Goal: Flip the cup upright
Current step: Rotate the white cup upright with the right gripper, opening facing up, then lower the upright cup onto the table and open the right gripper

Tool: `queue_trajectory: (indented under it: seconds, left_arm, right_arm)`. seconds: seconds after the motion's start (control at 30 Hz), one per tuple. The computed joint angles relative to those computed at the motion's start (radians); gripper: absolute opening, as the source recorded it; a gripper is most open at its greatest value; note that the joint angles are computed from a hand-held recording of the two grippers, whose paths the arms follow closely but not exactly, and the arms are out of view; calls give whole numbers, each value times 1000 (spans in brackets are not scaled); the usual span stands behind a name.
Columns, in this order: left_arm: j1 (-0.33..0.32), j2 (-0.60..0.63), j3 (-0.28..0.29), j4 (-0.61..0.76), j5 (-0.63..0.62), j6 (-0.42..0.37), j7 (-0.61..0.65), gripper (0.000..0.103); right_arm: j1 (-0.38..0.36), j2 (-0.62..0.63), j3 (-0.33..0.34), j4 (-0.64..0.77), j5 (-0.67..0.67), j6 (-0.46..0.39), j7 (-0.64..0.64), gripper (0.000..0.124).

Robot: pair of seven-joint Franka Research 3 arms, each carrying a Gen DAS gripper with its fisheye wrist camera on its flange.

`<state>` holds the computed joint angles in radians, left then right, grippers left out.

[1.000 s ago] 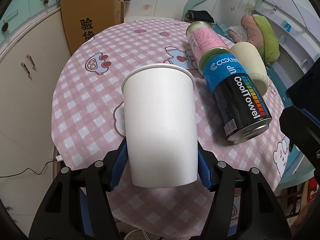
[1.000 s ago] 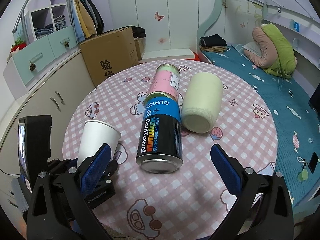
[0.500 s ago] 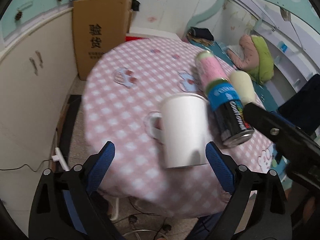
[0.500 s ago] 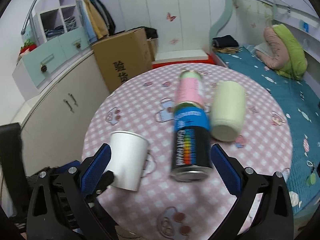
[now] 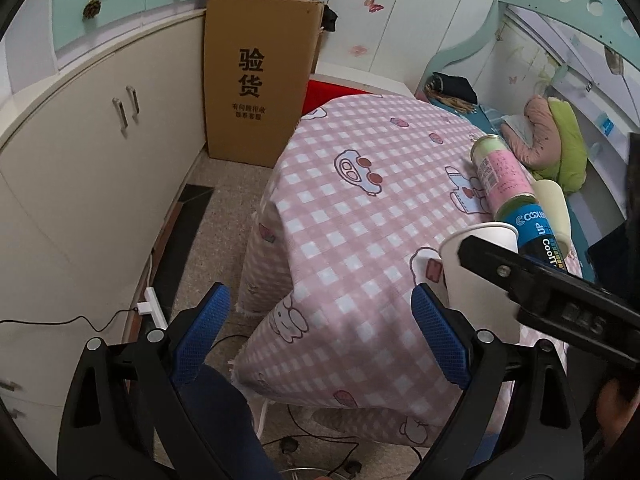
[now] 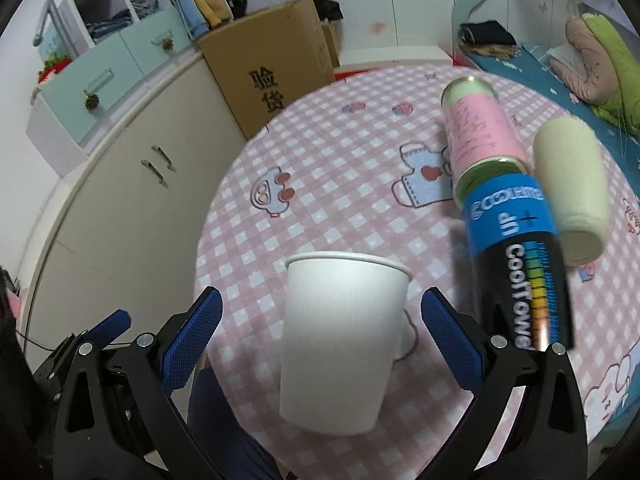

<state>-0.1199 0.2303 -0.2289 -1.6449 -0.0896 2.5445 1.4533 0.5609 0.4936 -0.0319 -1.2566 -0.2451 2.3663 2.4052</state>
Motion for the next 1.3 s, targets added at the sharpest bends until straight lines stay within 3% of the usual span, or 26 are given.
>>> queue_trajectory:
  seconds: [0.13,0.37,0.6,0.83,0.93,1.23,1.3]
  left_arm:
    - [10,22,-8,23,-27,-9,40,92]
    - [25,40,-25,44,-79,-19,101,92]
    - [27,51,-39,56,-125,-24,146,93]
    - [7,69,-24,87,-92,-31,106,93]
    - [1,77,-15,98,-64,-29,72,93]
    - [-7,75,-3,100,12,-27,8,93]
    - [-9,68,-3,95,23,-21,0,93]
  right_arm:
    - [10,52,-12,77,-11,-80,6,94]
    - [2,88,-9,119,18,-103,-2,66]
    - [35,49,-47,73,-70,-38,45,66]
    - [63,20,-77,39,-205,-2,95,66]
    - [80,22,-89,46,-274,-24,114,66]
    - [66,-19,-70,-37,-324,32,149,68]
    - [68,-36,-69,-61,-340,45,168,74]
